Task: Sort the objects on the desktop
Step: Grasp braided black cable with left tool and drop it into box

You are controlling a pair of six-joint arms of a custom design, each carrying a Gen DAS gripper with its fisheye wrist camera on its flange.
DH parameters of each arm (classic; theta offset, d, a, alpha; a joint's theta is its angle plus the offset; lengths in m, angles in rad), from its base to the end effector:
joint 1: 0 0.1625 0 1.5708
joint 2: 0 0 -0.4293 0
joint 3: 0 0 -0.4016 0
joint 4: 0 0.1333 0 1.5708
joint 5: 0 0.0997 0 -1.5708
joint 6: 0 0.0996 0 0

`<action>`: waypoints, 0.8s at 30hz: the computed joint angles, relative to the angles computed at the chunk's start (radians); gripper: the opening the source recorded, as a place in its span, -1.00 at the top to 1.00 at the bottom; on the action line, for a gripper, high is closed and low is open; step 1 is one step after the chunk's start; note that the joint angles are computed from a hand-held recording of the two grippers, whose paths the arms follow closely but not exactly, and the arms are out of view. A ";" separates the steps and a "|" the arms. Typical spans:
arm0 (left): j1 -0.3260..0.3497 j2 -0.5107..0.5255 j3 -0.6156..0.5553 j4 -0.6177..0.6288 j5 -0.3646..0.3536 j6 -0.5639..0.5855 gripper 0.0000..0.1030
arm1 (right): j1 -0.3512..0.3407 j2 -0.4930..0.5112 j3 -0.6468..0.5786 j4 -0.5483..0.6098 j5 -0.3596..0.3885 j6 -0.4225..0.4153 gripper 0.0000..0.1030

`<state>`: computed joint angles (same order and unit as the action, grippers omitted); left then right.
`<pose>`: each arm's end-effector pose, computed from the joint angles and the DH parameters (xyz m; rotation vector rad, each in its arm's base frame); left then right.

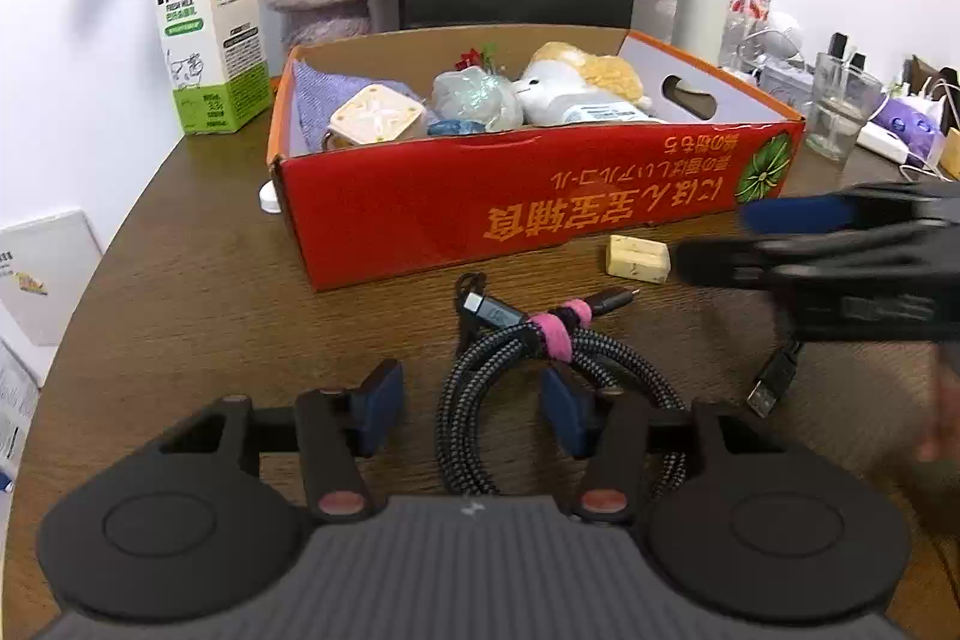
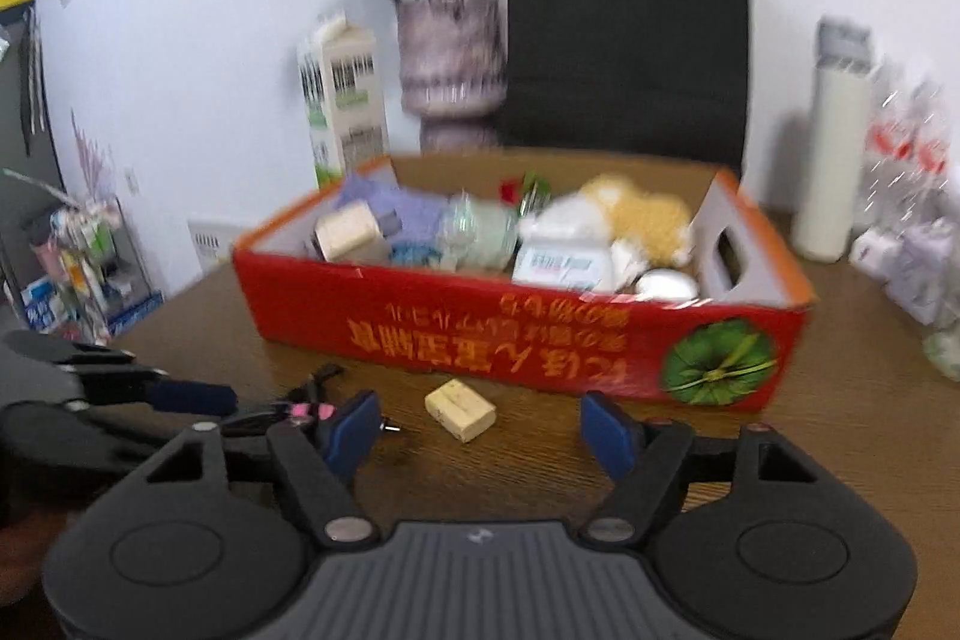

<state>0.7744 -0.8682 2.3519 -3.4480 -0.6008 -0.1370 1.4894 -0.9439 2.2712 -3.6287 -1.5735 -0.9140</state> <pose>-0.1539 -0.4519 0.0763 0.5090 2.2236 -0.9418 0.0928 -0.4986 0.1128 1.0709 -2.4255 0.8893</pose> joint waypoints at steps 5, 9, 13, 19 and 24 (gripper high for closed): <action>-0.020 0.093 -0.010 -0.176 0.049 0.122 0.62 | 0.028 0.076 -0.081 0.048 -0.081 0.053 0.17; -0.055 0.144 -0.017 -0.197 0.145 0.113 0.70 | 0.036 0.127 -0.087 -0.033 -0.110 -0.005 0.48; -0.097 0.137 0.016 -0.227 0.183 0.027 0.71 | 0.018 0.114 -0.052 -0.065 -0.080 -0.010 0.53; -0.233 0.076 0.116 0.034 0.346 -0.393 0.72 | -0.031 0.053 0.051 -0.172 0.007 0.036 0.53; -0.342 -0.039 0.191 0.377 0.330 -0.728 0.72 | -0.134 -0.002 0.218 -0.359 0.171 0.081 0.53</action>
